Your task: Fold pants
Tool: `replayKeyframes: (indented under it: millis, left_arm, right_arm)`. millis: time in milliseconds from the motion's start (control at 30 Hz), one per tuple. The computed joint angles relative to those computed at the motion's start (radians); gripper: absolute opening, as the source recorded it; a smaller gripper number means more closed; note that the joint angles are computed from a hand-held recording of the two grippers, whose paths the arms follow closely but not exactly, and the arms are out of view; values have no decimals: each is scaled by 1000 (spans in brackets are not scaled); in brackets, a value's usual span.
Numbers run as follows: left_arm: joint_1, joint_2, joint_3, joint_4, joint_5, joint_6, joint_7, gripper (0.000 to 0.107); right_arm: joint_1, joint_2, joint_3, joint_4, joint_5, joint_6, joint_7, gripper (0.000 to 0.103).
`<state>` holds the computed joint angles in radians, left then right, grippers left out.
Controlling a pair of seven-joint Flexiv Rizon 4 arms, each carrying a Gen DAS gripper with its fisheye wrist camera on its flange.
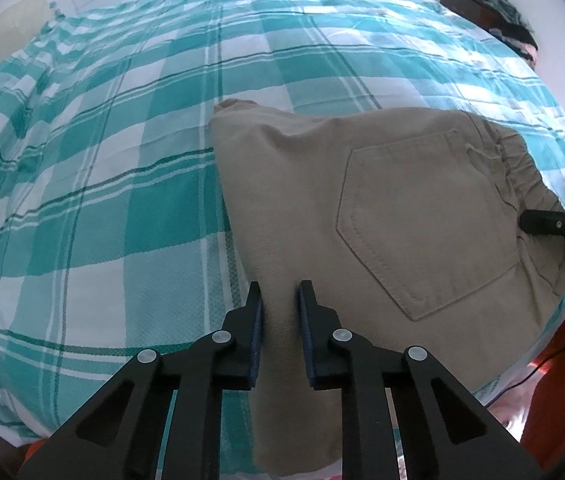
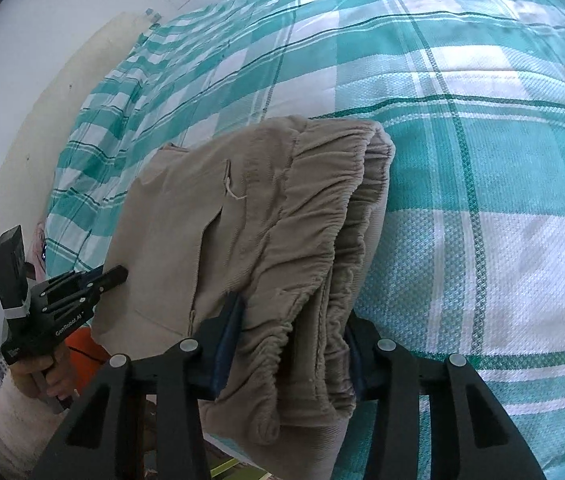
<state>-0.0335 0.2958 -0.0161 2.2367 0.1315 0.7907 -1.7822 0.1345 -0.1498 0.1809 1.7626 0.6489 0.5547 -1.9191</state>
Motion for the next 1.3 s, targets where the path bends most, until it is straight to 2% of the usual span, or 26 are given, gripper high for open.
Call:
replayKeyframes:
  millis: [300,367,433,500,533,600,700,767,800,833,867,900,933,967,1000,1033,1133,1300]
  left_arm:
    - [-2,7,1,11,-8,12,4,11]
    - [-10,18,27,22,-65,29,15,10]
    - [-24,27,73,36,-183,55,53,9]
    - [-29,20,113,26,-309,72,110,9]
    - [-19,11,117,12,-336,82,122,9]
    - [14,-11,113,-27,-346,101,135,9]
    - [73,-73,104,-109,-315,176,132,10]
    - [123,-123,86,-177,-225,212,93,17]
    - [151,-138,71,-212,-136,215,44,23]
    - [188,-148,47,-261,4,198,-26,30]
    - [196,-146,41,-283,79,175,-59,52]
    - [197,-142,39,-298,126,157,-72,69]
    - [194,-124,43,-292,170,163,-82,80]
    - [194,-106,42,-282,211,168,-103,87]
    - [199,-84,32,-274,261,158,-137,99]
    - [204,-55,15,-258,322,143,-184,100]
    - [192,17,-5,-194,385,132,-223,100]
    - [125,135,3,-95,243,38,-182,100]
  right_arm:
    - [-3,-2,-1,4,10,0,-4,45]
    - [0,7,1,9,-1,3,-1,43]
    - [-1,26,0,0,7,-8,10,37]
    - [-6,42,-2,-39,62,-39,-10,35]
    - [-2,44,-3,-70,82,-52,-18,34]
    - [21,32,2,-134,84,-48,-32,34]
    - [61,-41,10,-267,63,-22,-43,34]
    - [79,-109,21,-357,53,18,-46,35]
    - [88,-160,23,-419,41,29,-28,37]
    - [94,-193,26,-456,15,36,-3,45]
    - [120,-218,9,-477,-36,61,38,65]
    - [147,-227,-2,-466,-125,129,94,79]
    - [166,-222,-13,-443,-185,185,129,99]
    - [180,-205,-23,-407,-242,241,159,101]
    - [179,-186,-19,-378,-273,267,169,101]
    - [179,-170,-13,-355,-302,285,180,101]
    - [185,-85,2,-221,-431,342,230,102]
    - [162,60,43,-37,-468,340,247,102]
